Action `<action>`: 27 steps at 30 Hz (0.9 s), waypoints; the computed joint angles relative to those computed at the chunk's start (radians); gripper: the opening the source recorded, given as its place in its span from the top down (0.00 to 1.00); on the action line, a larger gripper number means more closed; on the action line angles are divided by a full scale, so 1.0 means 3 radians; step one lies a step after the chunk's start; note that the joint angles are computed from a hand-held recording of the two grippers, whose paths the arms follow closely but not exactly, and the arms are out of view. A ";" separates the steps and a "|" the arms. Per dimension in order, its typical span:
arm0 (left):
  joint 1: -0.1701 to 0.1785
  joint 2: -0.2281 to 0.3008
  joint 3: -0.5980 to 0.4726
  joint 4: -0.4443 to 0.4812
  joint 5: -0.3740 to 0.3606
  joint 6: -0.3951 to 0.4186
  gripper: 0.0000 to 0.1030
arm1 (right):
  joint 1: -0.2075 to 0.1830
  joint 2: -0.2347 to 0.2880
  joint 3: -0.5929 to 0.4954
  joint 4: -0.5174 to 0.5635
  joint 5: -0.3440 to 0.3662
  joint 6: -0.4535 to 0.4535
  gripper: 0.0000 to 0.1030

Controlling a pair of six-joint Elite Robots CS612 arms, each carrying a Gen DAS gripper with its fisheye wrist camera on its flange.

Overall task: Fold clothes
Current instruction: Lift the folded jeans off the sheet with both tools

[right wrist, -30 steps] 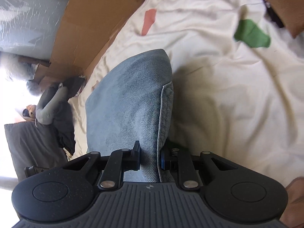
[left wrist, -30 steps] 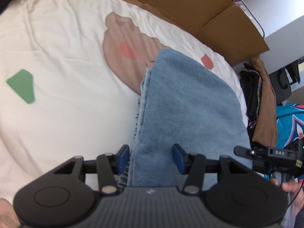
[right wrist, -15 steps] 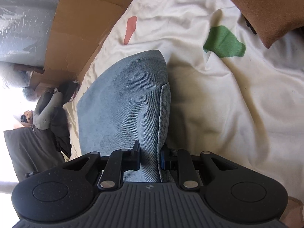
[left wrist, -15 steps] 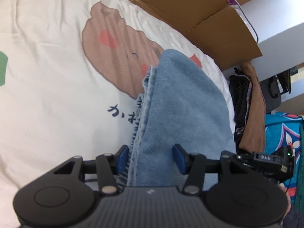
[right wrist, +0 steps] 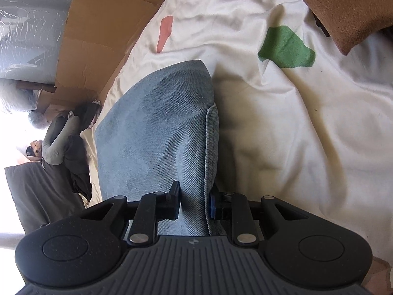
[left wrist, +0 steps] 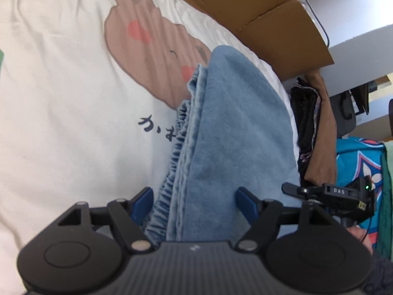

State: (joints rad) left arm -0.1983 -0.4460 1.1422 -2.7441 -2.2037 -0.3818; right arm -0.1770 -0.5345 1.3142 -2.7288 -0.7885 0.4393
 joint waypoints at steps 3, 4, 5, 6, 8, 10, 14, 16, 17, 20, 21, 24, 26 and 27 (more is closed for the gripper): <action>0.0006 0.0068 -0.0100 0.0014 -0.0098 0.0030 0.24 | -0.0007 0.0012 -0.0007 0.0002 0.0036 0.0028 0.78; 0.0006 0.0089 -0.0132 0.0023 -0.0122 0.0052 0.23 | -0.0010 0.0017 -0.0009 0.0004 0.0048 0.0037 0.78; 0.0006 0.0094 -0.0145 0.0031 -0.0130 0.0062 0.23 | -0.0010 0.0018 -0.0012 0.0008 0.0054 0.0035 0.78; 0.0007 0.0090 -0.0142 0.0038 -0.0134 0.0081 0.23 | -0.0011 0.0018 -0.0014 0.0013 0.0058 0.0029 0.78; 0.0011 0.0077 -0.0131 0.0049 -0.0141 0.0122 0.29 | -0.0008 0.0014 -0.0016 0.0023 0.0050 0.0008 0.78; 0.0023 0.0063 -0.0118 0.0050 -0.0166 0.0165 0.36 | -0.0007 0.0011 -0.0016 0.0021 0.0047 -0.0009 0.78; 0.0061 0.0072 -0.0142 0.0045 -0.0293 0.0160 0.48 | -0.0006 0.0007 -0.0007 -0.0011 0.0048 -0.0021 0.78; 0.0062 0.0084 -0.0169 0.0101 -0.0292 0.0189 0.48 | -0.0007 0.0007 0.0003 -0.0041 0.0054 -0.0016 0.77; 0.0061 0.0091 -0.0184 0.0132 -0.0289 0.0205 0.47 | -0.0008 0.0008 0.0007 -0.0055 0.0055 -0.0012 0.76; 0.0064 0.0171 -0.0325 0.0241 -0.0376 0.0149 0.42 | -0.0006 0.0007 0.0018 -0.0084 0.0054 -0.0013 0.72; 0.0063 0.0200 -0.0372 0.0269 -0.0400 0.0141 0.39 | -0.0004 0.0007 0.0018 -0.0086 0.0049 -0.0016 0.71; 0.0058 0.0273 -0.0506 0.0378 -0.0448 0.0143 0.32 | 0.0004 0.0020 0.0009 -0.0099 0.0046 -0.0005 0.67; 0.0053 0.0300 -0.0565 0.0447 -0.0462 0.0156 0.30 | 0.0010 0.0033 0.0003 -0.0134 0.0049 0.0029 0.66; 0.0054 0.0312 -0.0584 0.0463 -0.0479 0.0145 0.30 | 0.0011 0.0042 0.0002 -0.0164 0.0059 0.0068 0.66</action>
State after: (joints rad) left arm -0.1821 -0.3524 0.9671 -2.6052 -2.3473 -0.3383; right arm -0.1736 -0.5218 1.3149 -2.7781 -0.7708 0.4597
